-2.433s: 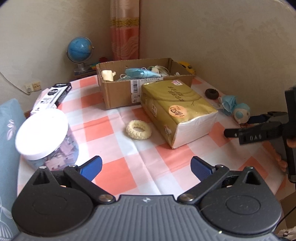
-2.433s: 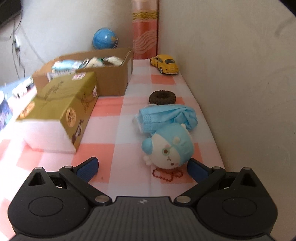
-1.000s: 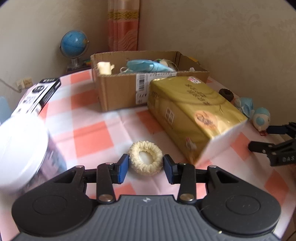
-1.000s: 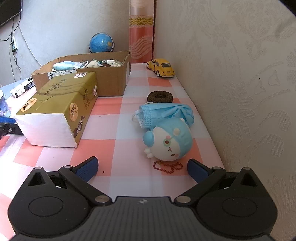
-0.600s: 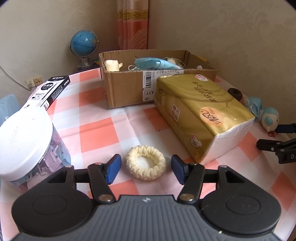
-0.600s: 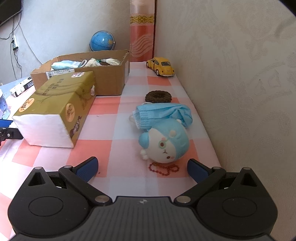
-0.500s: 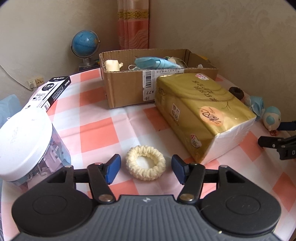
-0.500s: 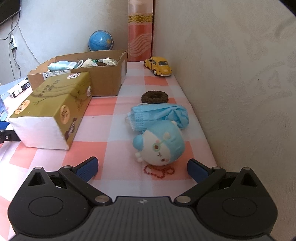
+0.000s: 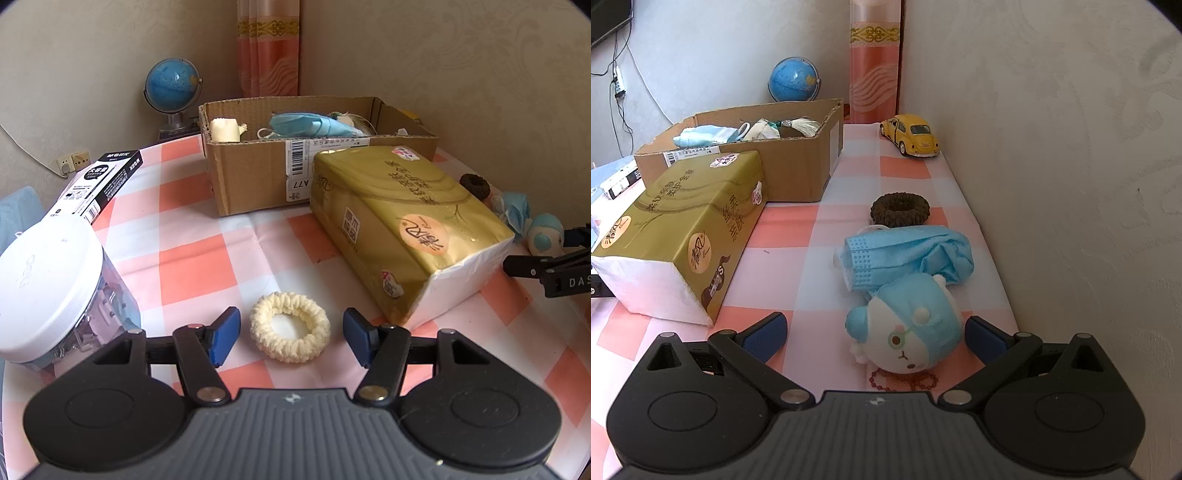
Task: Organize soft objects
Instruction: 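Close the left gripper around the cream scrunchie, then grasp the blue-white plush toy with the right gripper while the left lifts the scrunchie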
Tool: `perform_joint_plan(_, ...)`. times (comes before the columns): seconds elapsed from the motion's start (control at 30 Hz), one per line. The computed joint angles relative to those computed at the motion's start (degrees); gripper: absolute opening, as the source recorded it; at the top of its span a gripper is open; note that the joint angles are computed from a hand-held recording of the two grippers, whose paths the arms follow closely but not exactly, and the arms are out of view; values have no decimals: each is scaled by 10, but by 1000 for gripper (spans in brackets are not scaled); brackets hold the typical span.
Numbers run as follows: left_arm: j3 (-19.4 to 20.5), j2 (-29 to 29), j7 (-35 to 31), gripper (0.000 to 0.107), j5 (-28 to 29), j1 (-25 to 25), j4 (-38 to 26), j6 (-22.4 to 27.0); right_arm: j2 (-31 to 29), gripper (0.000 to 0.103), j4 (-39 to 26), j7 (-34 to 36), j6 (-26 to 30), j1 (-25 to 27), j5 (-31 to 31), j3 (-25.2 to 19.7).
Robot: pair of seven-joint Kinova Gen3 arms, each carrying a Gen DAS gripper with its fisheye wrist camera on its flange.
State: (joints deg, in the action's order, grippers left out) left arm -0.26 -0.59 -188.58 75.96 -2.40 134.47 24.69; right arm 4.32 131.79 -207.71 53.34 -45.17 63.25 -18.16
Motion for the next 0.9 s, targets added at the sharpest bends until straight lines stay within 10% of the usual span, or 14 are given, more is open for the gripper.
perform_joint_plan(0.27,-1,1,-2,61,-1,-1,-1,3,-4,99,-8,13,3,3,-20,0)
perform_joint_plan(0.63,-2,-3,1,53,-15,1,-2,4,-12,63,-13,15,50,-11,-36,-15)
perform_joint_plan(0.9,-9,-4,6,41,-43,-8,-8,36,-24,61,-17,14,66,-20,-55,-22)
